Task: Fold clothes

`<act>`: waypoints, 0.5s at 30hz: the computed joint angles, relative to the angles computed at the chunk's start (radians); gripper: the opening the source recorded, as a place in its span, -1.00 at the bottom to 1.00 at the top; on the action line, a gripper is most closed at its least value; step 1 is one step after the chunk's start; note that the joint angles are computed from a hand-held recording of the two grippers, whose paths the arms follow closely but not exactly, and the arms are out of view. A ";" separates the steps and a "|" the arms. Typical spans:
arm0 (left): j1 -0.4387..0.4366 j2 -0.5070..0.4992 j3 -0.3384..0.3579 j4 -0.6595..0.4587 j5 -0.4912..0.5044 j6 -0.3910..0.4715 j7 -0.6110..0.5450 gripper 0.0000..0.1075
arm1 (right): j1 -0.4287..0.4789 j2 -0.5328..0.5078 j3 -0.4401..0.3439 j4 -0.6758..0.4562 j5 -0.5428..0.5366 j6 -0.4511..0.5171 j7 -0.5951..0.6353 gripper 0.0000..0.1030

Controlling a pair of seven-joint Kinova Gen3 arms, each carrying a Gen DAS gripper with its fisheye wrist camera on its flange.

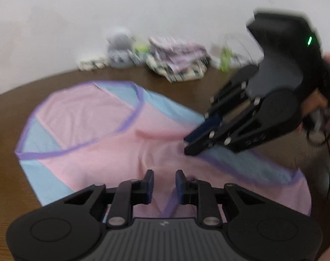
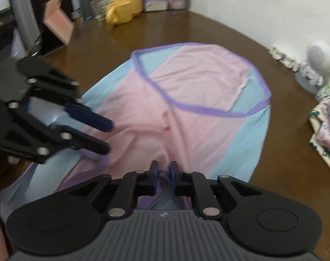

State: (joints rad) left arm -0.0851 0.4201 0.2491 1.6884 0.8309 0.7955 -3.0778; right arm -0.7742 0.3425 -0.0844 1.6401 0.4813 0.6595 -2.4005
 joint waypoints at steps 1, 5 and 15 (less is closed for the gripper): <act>0.006 0.002 -0.005 -0.004 -0.023 0.011 0.005 -0.72 | -0.003 -0.004 -0.003 0.000 -0.010 0.008 0.020 -0.79; -0.028 0.002 0.000 -0.007 -0.007 0.067 -0.014 -0.71 | -0.032 -0.042 0.001 0.029 0.028 0.012 -0.048 -0.71; 0.043 0.010 -0.026 -0.029 -0.020 0.050 0.007 -0.70 | 0.002 -0.016 -0.026 0.023 0.039 -0.019 -0.079 -0.76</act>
State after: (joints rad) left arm -0.0424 0.4301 0.2231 1.6591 0.8113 0.8455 -3.0705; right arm -0.7718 0.3262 -0.1106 1.6632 0.5199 0.6401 -2.4792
